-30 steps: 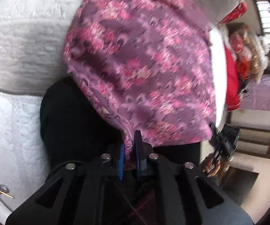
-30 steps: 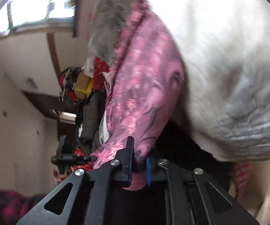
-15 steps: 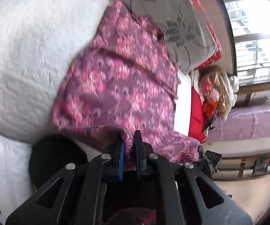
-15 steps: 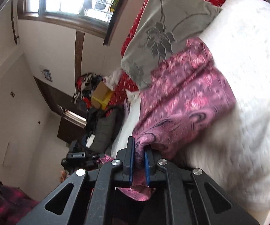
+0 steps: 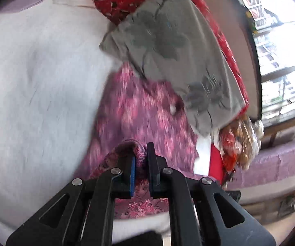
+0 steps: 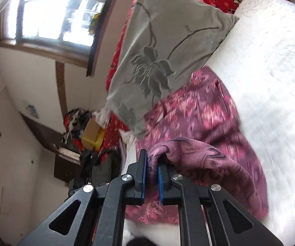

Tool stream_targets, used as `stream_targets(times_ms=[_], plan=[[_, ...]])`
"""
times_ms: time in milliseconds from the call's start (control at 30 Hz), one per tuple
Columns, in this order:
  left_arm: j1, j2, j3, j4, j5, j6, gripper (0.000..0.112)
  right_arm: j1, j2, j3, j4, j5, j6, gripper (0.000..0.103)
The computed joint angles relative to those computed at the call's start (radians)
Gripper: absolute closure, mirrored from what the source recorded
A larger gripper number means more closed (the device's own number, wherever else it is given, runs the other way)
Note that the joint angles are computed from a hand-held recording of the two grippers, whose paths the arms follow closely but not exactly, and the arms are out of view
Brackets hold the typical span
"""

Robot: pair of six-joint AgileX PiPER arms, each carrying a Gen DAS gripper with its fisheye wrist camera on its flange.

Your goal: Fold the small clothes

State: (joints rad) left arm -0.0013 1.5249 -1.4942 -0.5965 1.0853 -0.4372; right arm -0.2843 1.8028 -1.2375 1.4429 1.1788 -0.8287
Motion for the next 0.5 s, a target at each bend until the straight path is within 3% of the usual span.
stream_targets(times_ms=[167, 267, 400, 500], plan=[[0.011, 0.208, -0.155, 0.013, -0.038, 0.021, 0.105, 0.089, 0.165, -0.219, 0.000, -0.131, 0.116, 0.095], [0.031, 0.335, -0.254, 0.009, -0.015, -0.005, 0.105, 0.139, 0.286, -0.403, -0.123, -0.200, 0.302, 0.093], [0.084, 0.418, -0.294, -0.100, 0.022, 0.013, 0.105, 0.172, 0.437, -0.675, -0.349, -0.134, 0.632, 0.089], [0.121, 0.421, -0.290, -0.179, 0.026, 0.055, 0.105, 0.158, 0.485, -0.791, -0.332, -0.077, 0.703, 0.088]])
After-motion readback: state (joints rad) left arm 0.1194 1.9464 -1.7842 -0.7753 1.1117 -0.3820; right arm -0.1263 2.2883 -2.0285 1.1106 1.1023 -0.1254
